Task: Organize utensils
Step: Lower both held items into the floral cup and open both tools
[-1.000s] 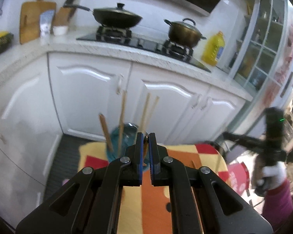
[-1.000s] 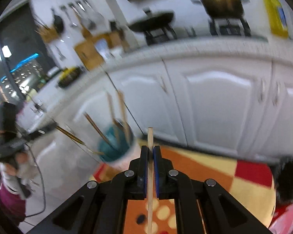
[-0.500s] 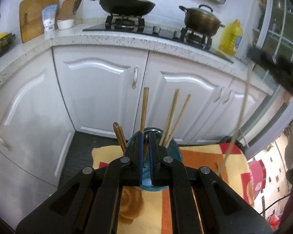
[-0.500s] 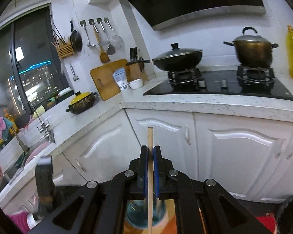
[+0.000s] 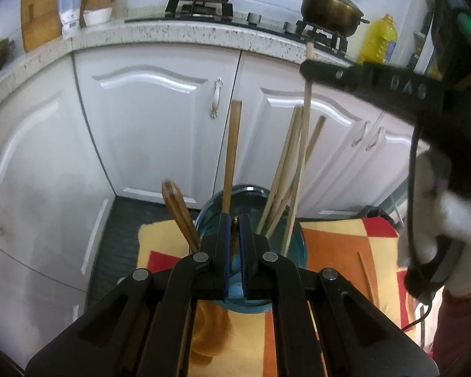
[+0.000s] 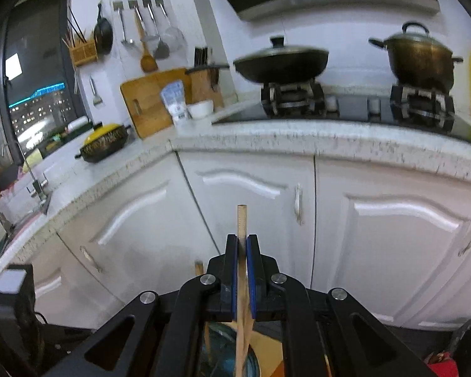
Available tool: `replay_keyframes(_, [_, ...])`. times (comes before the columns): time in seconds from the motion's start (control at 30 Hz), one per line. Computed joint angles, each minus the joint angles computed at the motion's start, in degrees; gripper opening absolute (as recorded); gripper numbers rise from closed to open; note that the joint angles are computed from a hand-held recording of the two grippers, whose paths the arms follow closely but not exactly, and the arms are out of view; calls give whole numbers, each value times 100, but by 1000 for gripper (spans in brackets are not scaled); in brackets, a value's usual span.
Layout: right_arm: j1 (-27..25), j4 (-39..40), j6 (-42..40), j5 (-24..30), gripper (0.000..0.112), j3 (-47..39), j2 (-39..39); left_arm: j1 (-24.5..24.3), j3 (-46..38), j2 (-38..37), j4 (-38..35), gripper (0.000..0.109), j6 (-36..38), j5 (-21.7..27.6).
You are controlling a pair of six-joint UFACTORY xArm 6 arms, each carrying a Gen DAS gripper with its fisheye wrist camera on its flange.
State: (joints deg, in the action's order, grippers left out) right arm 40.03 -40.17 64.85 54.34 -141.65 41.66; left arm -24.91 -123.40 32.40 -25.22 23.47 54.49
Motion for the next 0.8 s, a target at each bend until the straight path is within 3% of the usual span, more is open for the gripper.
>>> replay_keyframes(0.13, [-10, 147, 290, -552, 5, 1283, -652, -12, 182, -29, 45, 4, -18, -74])
replay_keyframes(0.43, [-8, 526, 588, -992, 10, 2442, -1291, -11, 406, -216, 4, 5, -241, -121])
replay_keyframes(0.5, [21, 508, 683, -1050, 26, 2803, -1556, 10, 469, -291, -45, 14, -281, -121])
replay_keyframes(0.6, [109, 409, 891, -973, 28, 3259, -1904, 24, 840, -573, -162, 35, -270, -288])
replay_keyframes(0.8, [309, 275, 1498, -935, 32, 4067, -2465, -64, 1492, -1047, -24, 39, -287, -510])
